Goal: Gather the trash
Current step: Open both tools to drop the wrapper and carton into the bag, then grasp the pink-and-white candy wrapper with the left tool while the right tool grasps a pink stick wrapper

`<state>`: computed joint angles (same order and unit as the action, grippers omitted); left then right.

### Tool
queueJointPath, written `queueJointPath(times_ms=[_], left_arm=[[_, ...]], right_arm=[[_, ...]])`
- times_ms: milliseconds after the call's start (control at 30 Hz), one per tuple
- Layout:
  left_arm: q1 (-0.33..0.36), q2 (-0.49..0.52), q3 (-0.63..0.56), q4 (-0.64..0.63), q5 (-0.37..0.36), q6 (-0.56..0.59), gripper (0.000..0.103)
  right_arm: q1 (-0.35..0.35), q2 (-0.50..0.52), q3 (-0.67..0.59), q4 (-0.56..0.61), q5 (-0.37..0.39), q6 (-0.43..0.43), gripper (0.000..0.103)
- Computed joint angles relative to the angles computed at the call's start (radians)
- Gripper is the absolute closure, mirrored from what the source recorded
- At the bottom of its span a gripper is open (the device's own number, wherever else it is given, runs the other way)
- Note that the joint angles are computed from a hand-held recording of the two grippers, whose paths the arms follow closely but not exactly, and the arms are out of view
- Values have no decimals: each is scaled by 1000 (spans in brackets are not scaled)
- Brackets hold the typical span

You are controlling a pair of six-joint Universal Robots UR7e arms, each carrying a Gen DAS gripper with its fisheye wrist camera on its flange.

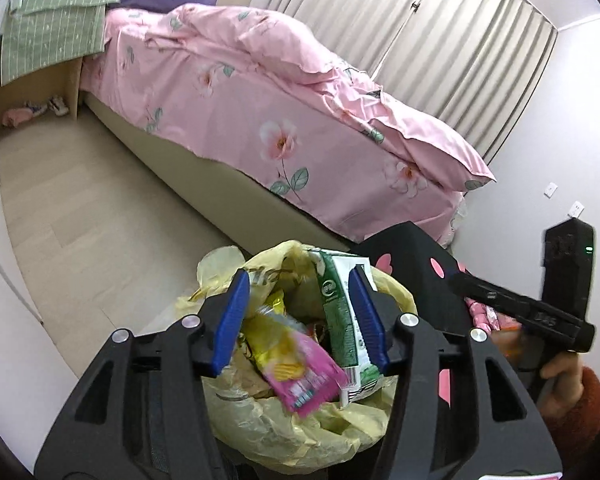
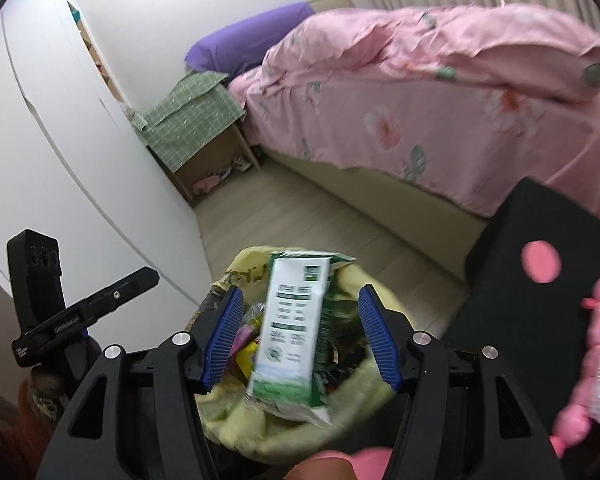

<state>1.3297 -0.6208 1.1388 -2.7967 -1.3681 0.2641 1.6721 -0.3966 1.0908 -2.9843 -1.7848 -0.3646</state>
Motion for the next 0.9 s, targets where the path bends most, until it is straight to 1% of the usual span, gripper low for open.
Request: queueJointPath(times_ms=[100, 167, 233, 300, 433, 533, 600, 667, 733, 800, 900], left_arm=[[-23, 0, 21, -5, 17, 25, 54], [-39, -1, 37, 6, 16, 43, 54], [-58, 1, 57, 21, 3, 72, 54], [-78, 3, 77, 36, -13, 102, 54], [-116, 12, 107, 75, -59, 151, 54], [-141, 23, 125, 101, -94, 179, 53], [-158, 36, 128, 128, -110, 194, 52], [-176, 53, 129, 151, -118, 203, 52], [-194, 63, 136, 186, -145, 221, 52], [-211, 70, 146, 236, -183, 250, 52], [-229, 70, 157, 318, -232, 299, 52]], right_arm=[[3, -81, 134, -115, -32, -42, 46], [3, -141, 233, -197, -65, -75, 46], [1, -205, 334, -266, -108, -103, 46], [-3, -259, 411, -306, -158, -116, 46], [-28, -380, 607, -481, -249, -143, 46], [-54, -456, 729, -563, -297, -135, 46], [-73, -494, 804, -625, -321, -130, 46], [-92, -519, 860, -664, -337, -121, 46], [-111, -538, 918, -710, -331, -117, 46], [-121, -542, 957, -749, -343, -116, 46], [-137, -529, 982, -820, -385, -126, 46]])
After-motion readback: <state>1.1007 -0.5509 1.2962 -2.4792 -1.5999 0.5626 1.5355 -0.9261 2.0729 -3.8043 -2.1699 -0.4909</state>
